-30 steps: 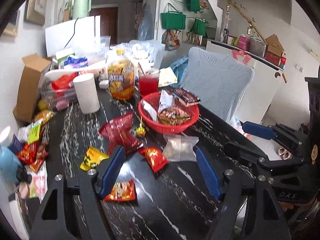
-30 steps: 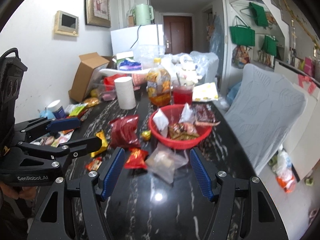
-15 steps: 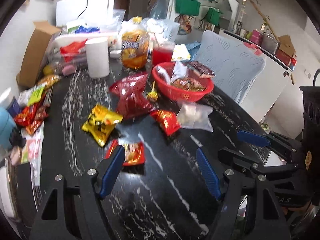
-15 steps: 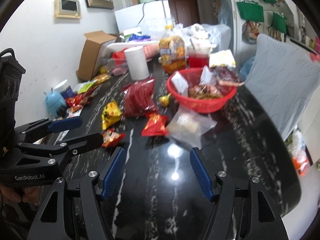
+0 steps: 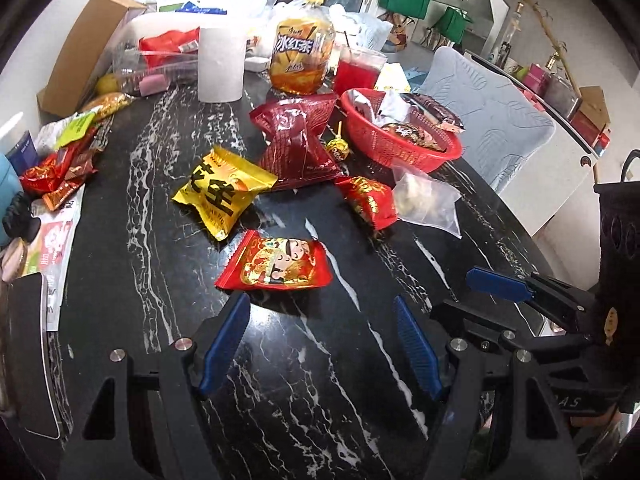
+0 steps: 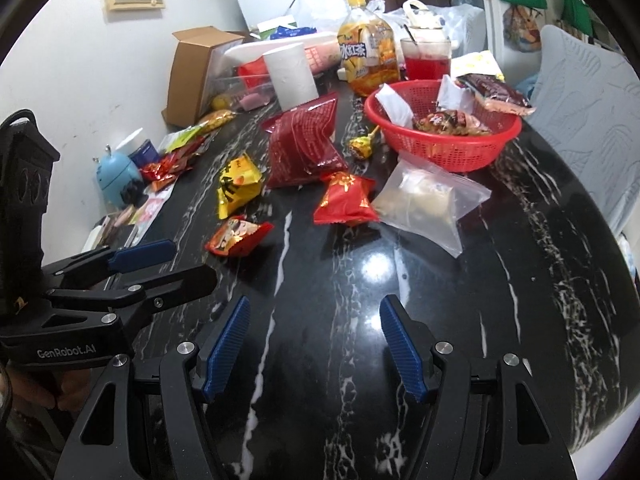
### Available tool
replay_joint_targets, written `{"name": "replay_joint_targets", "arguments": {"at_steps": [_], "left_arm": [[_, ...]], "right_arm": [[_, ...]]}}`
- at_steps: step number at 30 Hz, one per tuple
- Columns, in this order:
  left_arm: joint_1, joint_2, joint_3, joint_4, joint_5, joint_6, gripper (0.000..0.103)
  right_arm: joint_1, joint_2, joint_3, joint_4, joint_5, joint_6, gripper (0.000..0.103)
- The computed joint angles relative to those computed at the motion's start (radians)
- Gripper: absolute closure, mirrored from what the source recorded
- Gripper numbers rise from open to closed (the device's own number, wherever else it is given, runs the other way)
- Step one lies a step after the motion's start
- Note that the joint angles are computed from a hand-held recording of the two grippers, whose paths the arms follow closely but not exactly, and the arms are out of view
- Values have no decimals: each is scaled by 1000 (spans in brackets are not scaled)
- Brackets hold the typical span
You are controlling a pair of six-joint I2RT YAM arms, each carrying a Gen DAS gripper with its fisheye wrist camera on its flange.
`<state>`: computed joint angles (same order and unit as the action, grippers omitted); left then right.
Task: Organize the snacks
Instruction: 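Grasp the red cartoon-printed packet with the left tool while the right grasps the red gold-printed packet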
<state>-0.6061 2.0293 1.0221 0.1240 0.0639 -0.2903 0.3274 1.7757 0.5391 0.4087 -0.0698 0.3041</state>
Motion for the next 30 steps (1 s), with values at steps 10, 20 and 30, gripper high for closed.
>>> {"name": "replay_joint_targets", "arguments": {"at_steps": [10, 20, 30], "left_arm": [[36, 112, 140, -70, 22, 16, 30], [73, 217, 284, -156, 49, 38, 30], [98, 250, 313, -151, 77, 50, 30]], "right_arm": [[-47, 117, 120, -46, -35, -27, 35], [-83, 204, 271, -127, -67, -71, 35], [-104, 306, 440, -201, -100, -111, 38]]}}
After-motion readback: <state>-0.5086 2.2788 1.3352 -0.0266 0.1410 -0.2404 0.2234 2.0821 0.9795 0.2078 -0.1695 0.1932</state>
